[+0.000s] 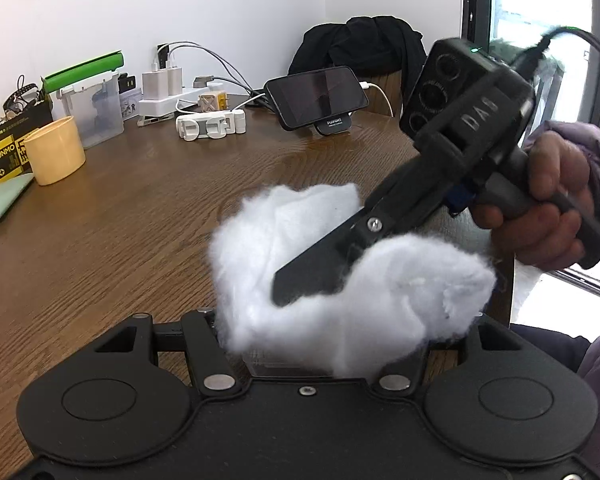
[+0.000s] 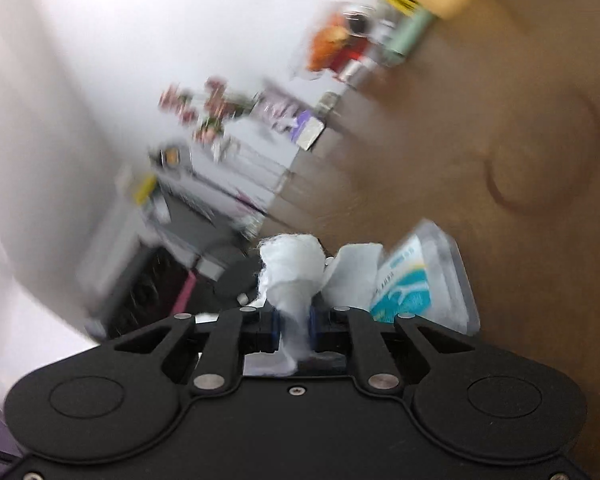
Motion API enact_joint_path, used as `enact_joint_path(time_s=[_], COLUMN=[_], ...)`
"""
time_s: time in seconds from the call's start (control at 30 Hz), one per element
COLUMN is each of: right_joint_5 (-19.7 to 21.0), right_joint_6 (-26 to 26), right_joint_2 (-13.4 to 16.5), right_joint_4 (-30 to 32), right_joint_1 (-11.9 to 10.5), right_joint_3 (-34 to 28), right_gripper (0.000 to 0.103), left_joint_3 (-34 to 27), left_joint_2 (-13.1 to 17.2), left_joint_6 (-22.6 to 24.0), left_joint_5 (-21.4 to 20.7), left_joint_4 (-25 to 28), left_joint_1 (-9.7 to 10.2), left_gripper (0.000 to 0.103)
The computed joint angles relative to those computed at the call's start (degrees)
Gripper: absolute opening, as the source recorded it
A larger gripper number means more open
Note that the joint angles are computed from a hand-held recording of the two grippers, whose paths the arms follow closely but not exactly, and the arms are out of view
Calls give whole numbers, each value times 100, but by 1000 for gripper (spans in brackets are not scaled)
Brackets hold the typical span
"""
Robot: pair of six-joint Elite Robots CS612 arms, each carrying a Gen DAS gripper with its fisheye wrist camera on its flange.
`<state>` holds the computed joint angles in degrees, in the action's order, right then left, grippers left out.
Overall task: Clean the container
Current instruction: 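Wipe the box surface with the tissue in the right gripper while left holds it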
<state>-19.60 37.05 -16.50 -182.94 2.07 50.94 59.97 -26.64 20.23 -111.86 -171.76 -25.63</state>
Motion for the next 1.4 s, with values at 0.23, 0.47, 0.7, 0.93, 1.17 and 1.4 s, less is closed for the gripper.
enact_joint_path(time_s=[0.23, 0.47, 0.7, 0.93, 1.17, 1.4], right_joint_5=[-905, -3470, -3708, -3647, -3469, -3071], right_joint_6=[-1754, -4884, -6211, -6235, -5779, -5982], right_joint_2=[-656, -1360, -1503, -1501, -1380, -1344], right_joint_4=[830, 255, -309, -519, -127, 479], right_joint_1=[13, 303, 399, 388, 400, 471], right_joint_3=[922, 1758, 2078, 2083, 1907, 1689], right_gripper=[13, 21, 48, 50, 17, 17], left_joint_3=[-9, 3, 19, 42, 45, 54], left_joint_2=[2, -2, -9, -20, -20, -28], left_joint_6=[43, 43, 63, 85, 81, 38], left_joint_5=[-33, -17, 11, 5, 11, 11], left_joint_4=[14, -3, -26, -47, -53, -58], left_joint_1=[3, -4, -11, -12, -13, -7], left_gripper=[59, 59, 59, 59, 59, 59])
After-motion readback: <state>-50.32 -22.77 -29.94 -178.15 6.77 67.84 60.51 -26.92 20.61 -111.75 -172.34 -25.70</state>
